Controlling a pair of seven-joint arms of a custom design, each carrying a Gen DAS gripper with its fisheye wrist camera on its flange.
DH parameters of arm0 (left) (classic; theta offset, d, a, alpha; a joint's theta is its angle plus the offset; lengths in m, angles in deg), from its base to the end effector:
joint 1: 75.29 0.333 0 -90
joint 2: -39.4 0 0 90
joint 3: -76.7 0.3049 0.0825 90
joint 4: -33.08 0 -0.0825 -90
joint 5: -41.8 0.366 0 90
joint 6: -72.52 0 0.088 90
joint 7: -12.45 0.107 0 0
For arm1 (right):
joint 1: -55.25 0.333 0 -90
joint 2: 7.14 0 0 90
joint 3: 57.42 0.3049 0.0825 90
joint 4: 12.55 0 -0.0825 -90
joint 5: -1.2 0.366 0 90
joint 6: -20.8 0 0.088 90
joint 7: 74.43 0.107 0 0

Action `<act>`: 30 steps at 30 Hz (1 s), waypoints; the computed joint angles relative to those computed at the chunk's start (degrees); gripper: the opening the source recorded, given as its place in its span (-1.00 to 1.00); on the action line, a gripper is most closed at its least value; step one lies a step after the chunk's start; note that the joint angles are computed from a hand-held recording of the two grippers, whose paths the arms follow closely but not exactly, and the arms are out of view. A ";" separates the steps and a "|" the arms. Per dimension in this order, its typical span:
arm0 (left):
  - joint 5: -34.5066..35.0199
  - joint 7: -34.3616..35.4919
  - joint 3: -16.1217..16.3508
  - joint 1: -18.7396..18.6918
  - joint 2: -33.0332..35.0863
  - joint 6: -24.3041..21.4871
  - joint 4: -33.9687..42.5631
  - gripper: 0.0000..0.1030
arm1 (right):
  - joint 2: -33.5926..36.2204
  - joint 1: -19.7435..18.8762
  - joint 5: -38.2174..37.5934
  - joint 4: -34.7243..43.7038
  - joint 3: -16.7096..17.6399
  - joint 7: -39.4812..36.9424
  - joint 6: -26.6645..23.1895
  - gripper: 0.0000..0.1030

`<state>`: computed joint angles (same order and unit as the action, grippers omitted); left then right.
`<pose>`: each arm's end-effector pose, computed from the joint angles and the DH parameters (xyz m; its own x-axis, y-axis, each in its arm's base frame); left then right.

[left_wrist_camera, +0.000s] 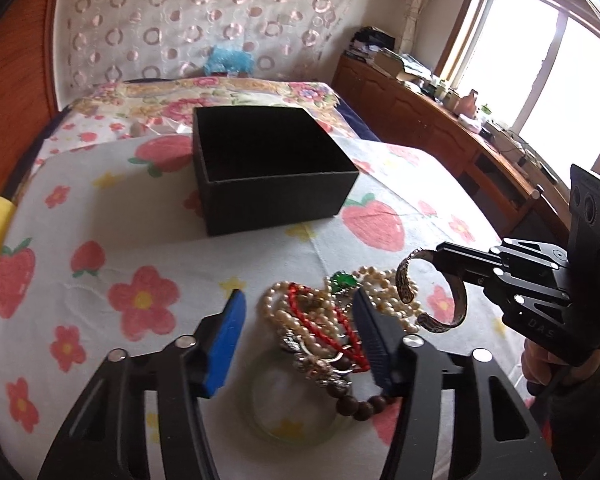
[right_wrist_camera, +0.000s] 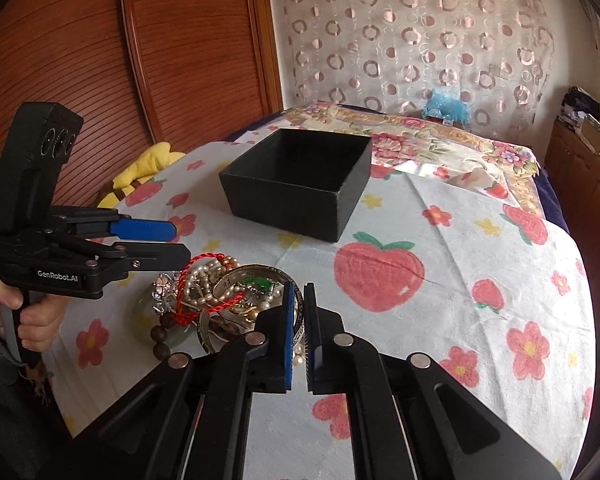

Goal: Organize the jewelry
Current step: 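Grasp the metal bangle with the right tool while the left tool grasps the red string bracelet, then carry the bangle into the black box with the right tool while the left tool drops the red bracelet in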

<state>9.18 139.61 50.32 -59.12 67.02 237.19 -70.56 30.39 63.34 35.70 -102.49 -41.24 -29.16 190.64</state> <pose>0.6687 -0.0514 0.3603 -0.2867 -0.9237 0.2542 -0.7715 0.0653 -0.6329 0.6881 0.2208 0.3454 0.5364 -0.8374 -0.1048 -0.6118 -0.3004 -0.7317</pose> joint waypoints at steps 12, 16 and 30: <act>7.71 -6.32 1.75 -2.23 0.07 -0.29 -0.28 -0.96 | -0.03 -0.48 0.44 -0.30 0.52 -0.15 0.66 -0.90; 6.18 -4.11 -0.55 -0.35 -1.58 2.88 -1.85 -0.96 | -0.13 -0.15 0.22 -0.34 0.07 0.44 0.87 -0.90; -8.62 10.18 -7.68 5.19 -8.43 7.38 -4.70 -0.96 | 0.05 0.00 -1.15 0.72 -0.02 1.53 1.54 -0.90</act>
